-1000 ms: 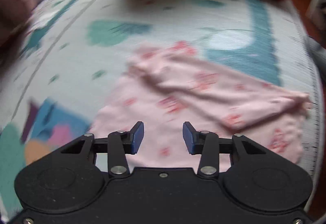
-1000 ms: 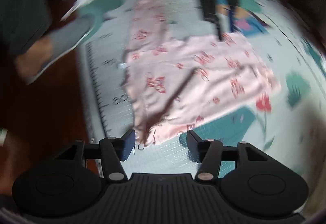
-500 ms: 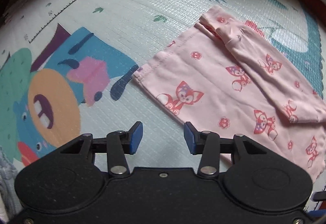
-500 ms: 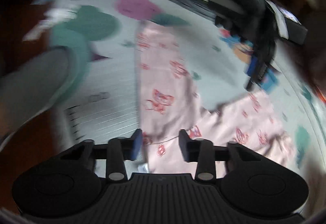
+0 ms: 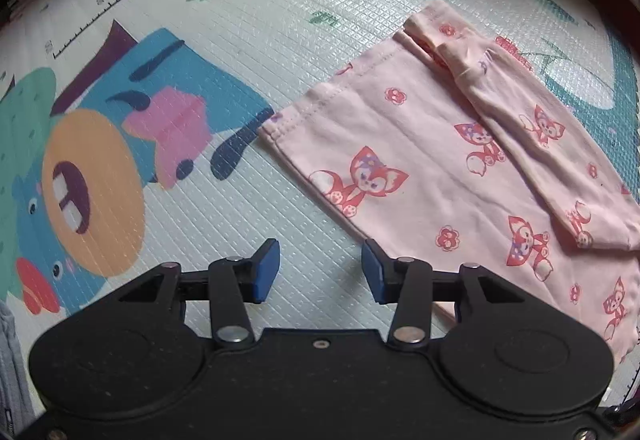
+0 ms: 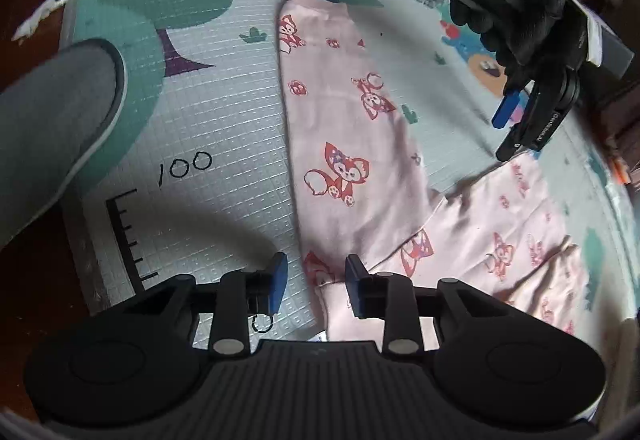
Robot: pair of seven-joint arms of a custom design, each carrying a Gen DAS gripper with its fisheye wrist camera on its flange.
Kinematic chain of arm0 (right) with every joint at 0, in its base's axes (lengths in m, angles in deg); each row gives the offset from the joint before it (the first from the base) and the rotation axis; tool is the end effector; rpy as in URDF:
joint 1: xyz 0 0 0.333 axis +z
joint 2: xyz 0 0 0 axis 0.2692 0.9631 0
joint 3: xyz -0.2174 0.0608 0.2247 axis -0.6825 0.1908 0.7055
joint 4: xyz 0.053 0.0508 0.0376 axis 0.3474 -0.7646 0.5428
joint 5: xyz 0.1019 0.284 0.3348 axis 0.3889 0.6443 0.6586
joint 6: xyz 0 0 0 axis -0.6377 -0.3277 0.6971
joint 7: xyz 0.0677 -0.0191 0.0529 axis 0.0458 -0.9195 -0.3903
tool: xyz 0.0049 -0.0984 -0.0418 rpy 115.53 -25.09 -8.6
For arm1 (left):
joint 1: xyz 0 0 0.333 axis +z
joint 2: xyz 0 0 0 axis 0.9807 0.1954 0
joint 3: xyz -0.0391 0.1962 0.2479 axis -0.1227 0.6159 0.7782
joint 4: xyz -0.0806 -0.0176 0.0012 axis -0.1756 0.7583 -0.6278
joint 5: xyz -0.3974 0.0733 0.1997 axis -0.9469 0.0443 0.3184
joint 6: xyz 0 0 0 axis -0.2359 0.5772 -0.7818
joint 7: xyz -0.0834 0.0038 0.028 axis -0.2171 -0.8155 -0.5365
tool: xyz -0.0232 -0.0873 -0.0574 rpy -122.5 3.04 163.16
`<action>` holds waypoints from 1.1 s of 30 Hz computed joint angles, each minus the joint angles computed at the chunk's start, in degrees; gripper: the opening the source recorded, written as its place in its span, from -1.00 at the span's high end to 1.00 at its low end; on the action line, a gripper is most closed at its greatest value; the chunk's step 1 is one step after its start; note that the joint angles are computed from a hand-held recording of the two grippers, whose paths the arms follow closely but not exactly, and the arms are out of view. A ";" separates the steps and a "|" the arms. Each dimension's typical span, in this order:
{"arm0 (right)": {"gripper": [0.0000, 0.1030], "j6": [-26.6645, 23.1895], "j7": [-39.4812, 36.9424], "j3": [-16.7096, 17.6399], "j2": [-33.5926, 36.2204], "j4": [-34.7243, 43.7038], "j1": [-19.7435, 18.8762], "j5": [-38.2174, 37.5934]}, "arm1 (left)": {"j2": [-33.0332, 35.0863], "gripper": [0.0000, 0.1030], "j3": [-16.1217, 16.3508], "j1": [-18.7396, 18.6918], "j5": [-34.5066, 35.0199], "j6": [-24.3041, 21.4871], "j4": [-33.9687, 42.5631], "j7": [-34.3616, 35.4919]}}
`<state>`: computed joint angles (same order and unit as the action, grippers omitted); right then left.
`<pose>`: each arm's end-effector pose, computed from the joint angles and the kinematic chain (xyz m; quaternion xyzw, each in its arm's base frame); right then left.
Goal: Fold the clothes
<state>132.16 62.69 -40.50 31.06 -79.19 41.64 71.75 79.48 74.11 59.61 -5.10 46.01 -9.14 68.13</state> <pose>0.4093 0.2827 0.3473 -0.9543 0.1575 -0.1846 0.1746 0.7108 -0.4116 0.3369 -0.4333 0.8834 -0.1599 0.0792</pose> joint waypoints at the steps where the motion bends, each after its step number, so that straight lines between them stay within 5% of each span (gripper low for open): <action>1: 0.38 -1.67 -1.67 -1.08 0.41 0.95 0.87 1.34 | 0.06 0.15 0.01 -0.15 0.15 -0.14 0.10 0.01; 6: 0.39 -11.22 -12.18 -5.38 3.15 6.59 2.89 12.51 | -0.08 0.15 -0.19 -0.29 0.17 -0.18 0.02 0.49; 11: 0.58 -13.92 -18.90 -4.81 3.33 7.40 1.64 18.66 | 0.41 0.15 0.03 -0.39 0.05 -0.52 0.73 -0.10; 17: 0.94 -13.09 -12.92 -5.35 4.05 7.51 0.29 31.54 | 1.70 0.14 -0.09 -0.15 -1.79 0.41 2.29 -3.75; 27: 0.94 -9.69 -12.77 -6.30 0.73 4.86 1.83 46.18 | 4.45 0.13 -0.25 1.72 -7.93 6.67 4.55 -19.75; 33: 0.94 -8.19 -14.58 -7.08 0.36 4.99 1.78 52.44 | 6.64 0.22 -0.48 1.30 -6.97 7.40 7.42 -22.17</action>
